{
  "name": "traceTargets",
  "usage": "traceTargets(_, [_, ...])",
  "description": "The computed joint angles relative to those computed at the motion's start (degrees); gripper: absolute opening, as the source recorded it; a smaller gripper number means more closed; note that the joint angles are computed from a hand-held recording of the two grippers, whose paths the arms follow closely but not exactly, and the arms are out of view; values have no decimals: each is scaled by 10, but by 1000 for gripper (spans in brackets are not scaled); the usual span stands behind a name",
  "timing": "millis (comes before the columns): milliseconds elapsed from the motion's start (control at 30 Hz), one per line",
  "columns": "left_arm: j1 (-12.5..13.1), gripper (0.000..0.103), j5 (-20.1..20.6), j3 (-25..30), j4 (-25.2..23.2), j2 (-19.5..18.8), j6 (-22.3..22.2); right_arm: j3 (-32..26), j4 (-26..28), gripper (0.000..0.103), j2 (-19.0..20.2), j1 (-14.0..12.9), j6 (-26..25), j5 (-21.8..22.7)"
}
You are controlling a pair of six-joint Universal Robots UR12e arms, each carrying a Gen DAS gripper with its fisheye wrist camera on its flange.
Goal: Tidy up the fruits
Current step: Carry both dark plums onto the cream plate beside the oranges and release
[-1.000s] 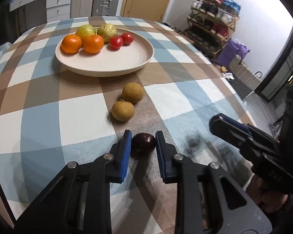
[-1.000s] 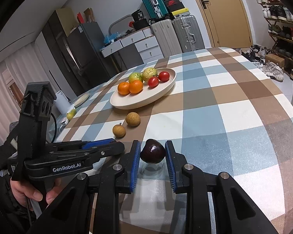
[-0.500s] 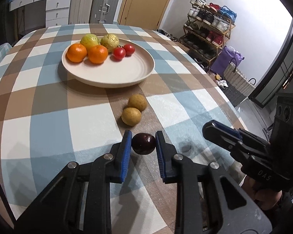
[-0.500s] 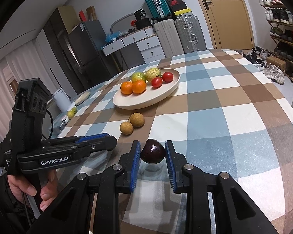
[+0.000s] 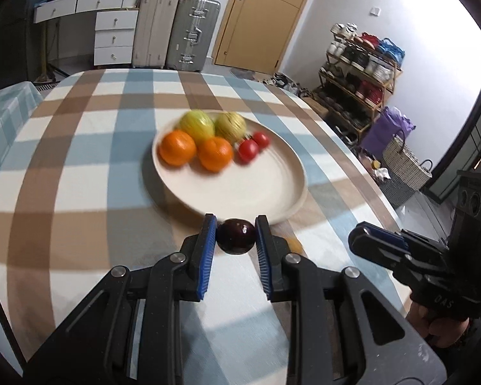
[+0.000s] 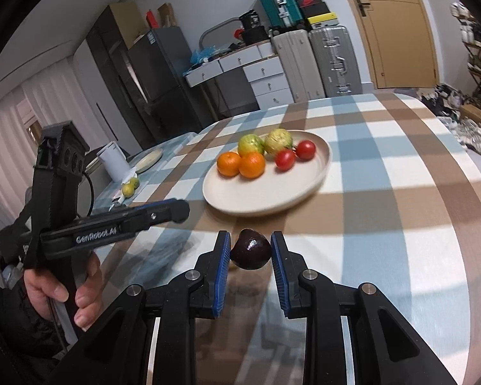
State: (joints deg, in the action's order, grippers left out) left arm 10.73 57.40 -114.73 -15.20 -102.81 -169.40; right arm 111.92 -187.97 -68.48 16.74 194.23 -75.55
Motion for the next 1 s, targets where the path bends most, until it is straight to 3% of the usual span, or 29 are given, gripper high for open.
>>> traceTargets(333, [-2,22,2,70,-30,-51,-9,-100,79,26,49,4,-50,25])
traceTargets(567, [1,22,-19,112,-84,-79,-4,-155,140,26,81,1,-66,46])
traceTargets(1000, [-2,22,-26,136,-113,-103,-2,-211,205,26,116,7,-86,50])
